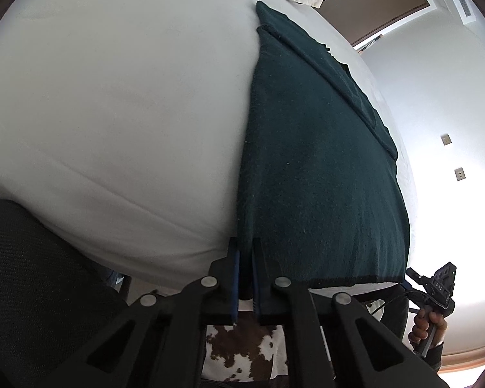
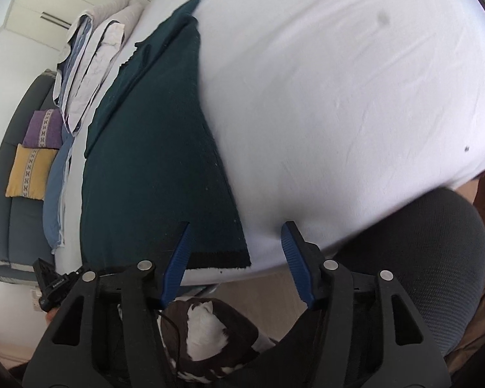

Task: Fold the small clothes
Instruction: 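Grasp the sweater hem with both tools and lift it toward the collar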

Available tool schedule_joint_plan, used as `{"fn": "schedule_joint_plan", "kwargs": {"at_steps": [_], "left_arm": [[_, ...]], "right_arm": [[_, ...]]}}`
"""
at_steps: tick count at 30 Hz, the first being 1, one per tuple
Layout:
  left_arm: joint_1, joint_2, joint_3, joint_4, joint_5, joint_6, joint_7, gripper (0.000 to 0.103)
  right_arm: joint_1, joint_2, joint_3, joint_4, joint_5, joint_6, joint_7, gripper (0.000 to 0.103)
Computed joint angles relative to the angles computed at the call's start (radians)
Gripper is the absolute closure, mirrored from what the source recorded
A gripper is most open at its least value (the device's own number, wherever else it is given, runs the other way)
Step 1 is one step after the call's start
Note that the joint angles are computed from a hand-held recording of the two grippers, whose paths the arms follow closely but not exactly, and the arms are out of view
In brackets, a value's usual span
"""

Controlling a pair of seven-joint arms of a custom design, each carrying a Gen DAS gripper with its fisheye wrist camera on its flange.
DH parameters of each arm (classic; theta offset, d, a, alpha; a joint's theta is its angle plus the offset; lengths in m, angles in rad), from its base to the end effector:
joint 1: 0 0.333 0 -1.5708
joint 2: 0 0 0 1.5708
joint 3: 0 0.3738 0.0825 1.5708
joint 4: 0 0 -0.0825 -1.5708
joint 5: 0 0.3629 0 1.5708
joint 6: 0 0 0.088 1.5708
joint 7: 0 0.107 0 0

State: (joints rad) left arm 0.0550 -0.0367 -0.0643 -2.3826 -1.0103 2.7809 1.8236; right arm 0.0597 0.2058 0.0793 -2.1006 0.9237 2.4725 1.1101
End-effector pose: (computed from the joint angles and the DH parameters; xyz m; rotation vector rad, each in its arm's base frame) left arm 0.4963 0.0329 0.4397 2.6223 -1.3449 1.0098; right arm 0.5802 0.0768 0.4083 -1.6874 1.8732 0.3292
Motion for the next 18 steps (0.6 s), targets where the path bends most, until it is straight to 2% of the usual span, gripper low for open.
{"fn": "schedule_joint_plan", "kwargs": {"at_steps": [6, 8, 9, 12, 18], "left_arm": [[-0.002, -0.007, 0.0, -0.004, -0.022, 0.005, 0.017, 0.096], [-0.004, -0.015, 0.002, -0.008, -0.045, 0.005, 0.033, 0.096], [-0.004, -0.021, 0.004, -0.01, -0.056, 0.004, 0.042, 0.096], [-0.007, -0.039, 0.013, -0.013, -0.135, -0.007, 0.094, 0.096], [-0.005, -0.075, 0.034, -0.01, -0.351, -0.042, 0.242, 0.097]], "right_arm": [[-0.004, 0.016, 0.003, 0.006, -0.021, -0.025, -0.002, 0.069], [-0.009, 0.016, 0.009, 0.004, 0.002, -0.036, -0.023, 0.089], [-0.009, 0.012, 0.013, 0.001, 0.019, -0.037, -0.038, 0.093], [0.002, -0.003, 0.018, -0.006, 0.049, -0.024, -0.076, 0.096], [0.008, -0.027, 0.013, 0.019, 0.195, -0.056, -0.172, 0.097]]}}
